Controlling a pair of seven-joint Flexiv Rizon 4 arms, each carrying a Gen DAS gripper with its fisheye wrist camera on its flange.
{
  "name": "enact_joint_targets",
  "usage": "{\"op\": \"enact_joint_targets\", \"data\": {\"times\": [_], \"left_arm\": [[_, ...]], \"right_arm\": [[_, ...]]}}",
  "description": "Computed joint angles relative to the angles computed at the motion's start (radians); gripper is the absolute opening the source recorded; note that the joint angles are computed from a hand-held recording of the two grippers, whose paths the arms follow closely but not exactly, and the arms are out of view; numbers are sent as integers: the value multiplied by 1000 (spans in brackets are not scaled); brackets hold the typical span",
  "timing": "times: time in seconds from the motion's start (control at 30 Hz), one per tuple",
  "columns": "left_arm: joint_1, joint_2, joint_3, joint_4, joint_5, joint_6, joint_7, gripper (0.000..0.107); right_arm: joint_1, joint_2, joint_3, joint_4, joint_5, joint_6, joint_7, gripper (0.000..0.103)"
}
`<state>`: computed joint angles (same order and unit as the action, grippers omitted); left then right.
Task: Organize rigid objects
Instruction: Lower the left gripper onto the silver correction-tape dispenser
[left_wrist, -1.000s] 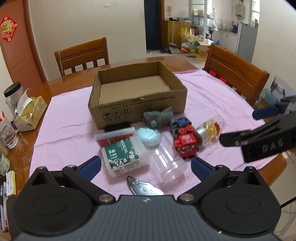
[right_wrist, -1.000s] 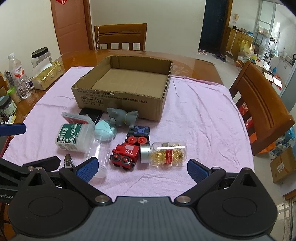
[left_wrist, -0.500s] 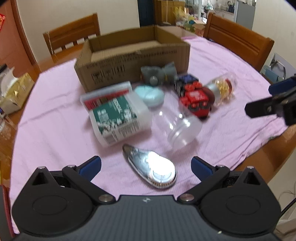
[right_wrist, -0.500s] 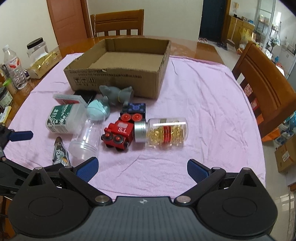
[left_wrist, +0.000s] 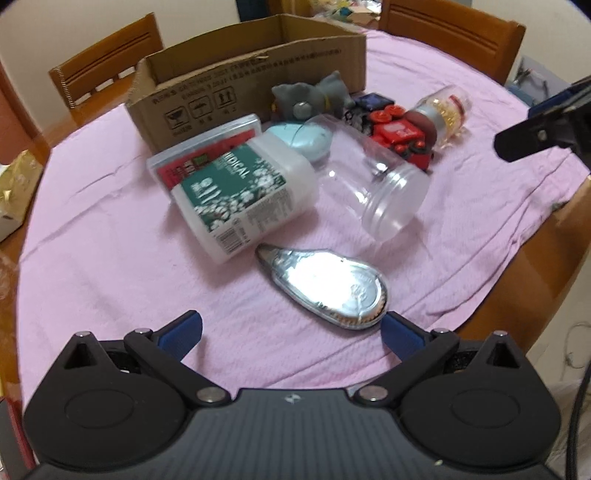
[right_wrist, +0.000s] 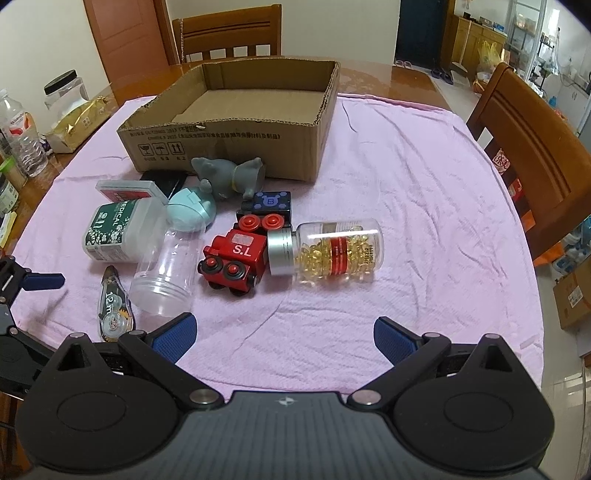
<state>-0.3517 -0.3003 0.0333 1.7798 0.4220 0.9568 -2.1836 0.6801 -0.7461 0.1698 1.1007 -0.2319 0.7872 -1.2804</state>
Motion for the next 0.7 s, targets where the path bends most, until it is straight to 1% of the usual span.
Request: {"op": "enact_joint_targets", "data": {"times": [0.07, 0.23, 0.33, 0.43, 0.5, 0.57, 0.7], "left_arm": [[20, -8, -8, 11, -32, 40, 26, 103], [44, -30, -19, 25, -116, 107, 75, 102], [29, -38, -8, 9, -128, 92, 83, 100], [20, -34, -2, 3, -119, 109, 101, 100], [50, -29, -30, 29, -171, 163, 172, 100], [91, -31, -71, 64, -262, 231, 270, 101], [109, -59, -94, 70, -360, 288, 401, 101]], "right_arm": [[3, -7, -2, -13, -1, -8, 4, 103], [10, -26, -10, -47, -3, -37, 20, 103], [14, -34, -15, -61, -5, -51, 30, 103], [16, -39, -16, -69, -4, -57, 36, 103], [18, -41, -19, -73, -6, -60, 42, 103], [18, -44, -19, -77, -4, -62, 46, 103], [21, -45, -21, -78, -5, -67, 57, 103]]}}
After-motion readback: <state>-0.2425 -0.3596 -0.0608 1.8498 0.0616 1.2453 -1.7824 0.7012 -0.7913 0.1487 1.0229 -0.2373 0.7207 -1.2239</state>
